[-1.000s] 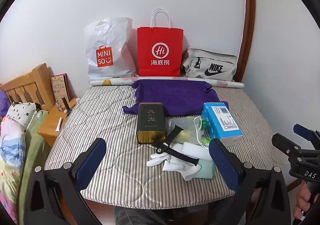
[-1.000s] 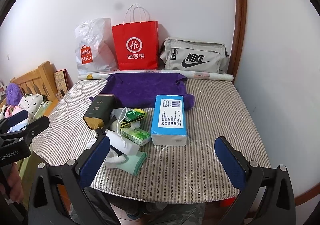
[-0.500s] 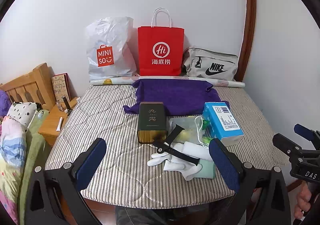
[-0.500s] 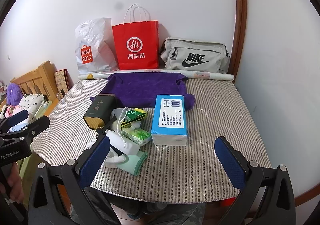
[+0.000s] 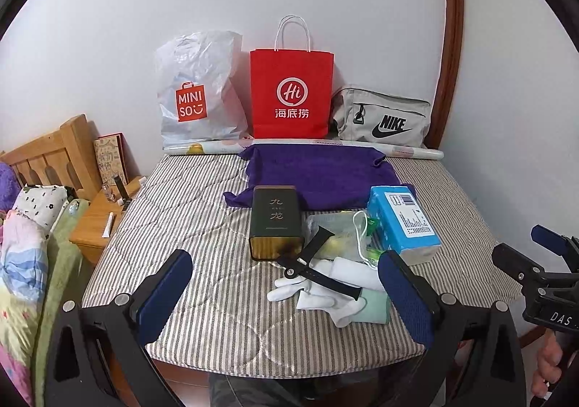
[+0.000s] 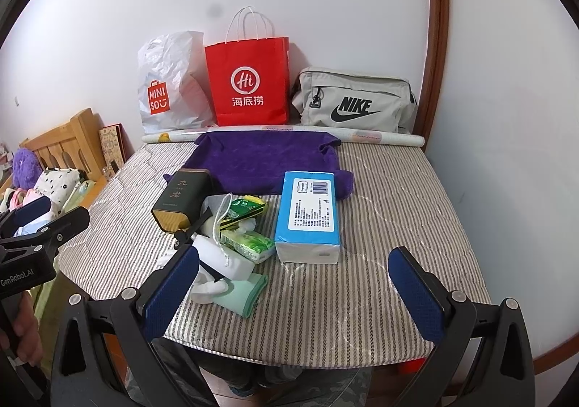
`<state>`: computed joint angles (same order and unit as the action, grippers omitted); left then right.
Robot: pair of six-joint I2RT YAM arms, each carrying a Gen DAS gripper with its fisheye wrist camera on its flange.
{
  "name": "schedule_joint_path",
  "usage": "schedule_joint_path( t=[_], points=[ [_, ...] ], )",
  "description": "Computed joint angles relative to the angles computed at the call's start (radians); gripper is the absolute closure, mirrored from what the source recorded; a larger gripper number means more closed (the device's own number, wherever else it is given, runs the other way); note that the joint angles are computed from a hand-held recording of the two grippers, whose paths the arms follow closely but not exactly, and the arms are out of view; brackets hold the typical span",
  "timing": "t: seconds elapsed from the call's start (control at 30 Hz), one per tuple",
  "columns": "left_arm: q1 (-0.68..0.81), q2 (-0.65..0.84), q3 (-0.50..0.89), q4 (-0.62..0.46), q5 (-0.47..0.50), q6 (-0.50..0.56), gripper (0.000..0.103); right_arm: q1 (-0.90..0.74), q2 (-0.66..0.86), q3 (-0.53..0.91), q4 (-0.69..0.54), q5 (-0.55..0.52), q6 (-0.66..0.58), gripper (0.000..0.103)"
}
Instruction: Organize soft objects
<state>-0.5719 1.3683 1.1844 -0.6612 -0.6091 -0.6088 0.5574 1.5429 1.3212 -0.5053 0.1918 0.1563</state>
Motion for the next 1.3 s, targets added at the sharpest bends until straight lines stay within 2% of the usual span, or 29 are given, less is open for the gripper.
schedule_joint_path(
  t=[0.37, 0.63, 0.83, 1.1, 1.3],
  points=[
    [0.002, 0.000, -0.005, 0.004, -0.004, -0.001, 0.000, -0.007, 0.005, -0.005, 0.018, -0.022, -0.005, 0.000],
    [0.050, 0.050, 0.015, 0.038, 0.034, 0.030, 0.000, -0.006, 0.045, 0.004, 0.038, -0.011, -0.029, 0.000],
    [0.109, 0.078, -0.010, 0.089, 0.093, 0.054, 0.000, -0.017, 0.115, 0.019, 0.051, -0.063, -0.036, 0.000],
    [0.189, 0.148, -0.070, 0.152, 0.180, 0.053, 0.000, -0.001, 0.181, -0.056, 0.192, -0.179, -0.119, 0.001],
    [0.233, 0.193, -0.118, 0.223, 0.244, 0.061, 0.000, 0.017, 0.303, -0.042, 0.240, -0.178, -0.181, 0.017]
  ],
)
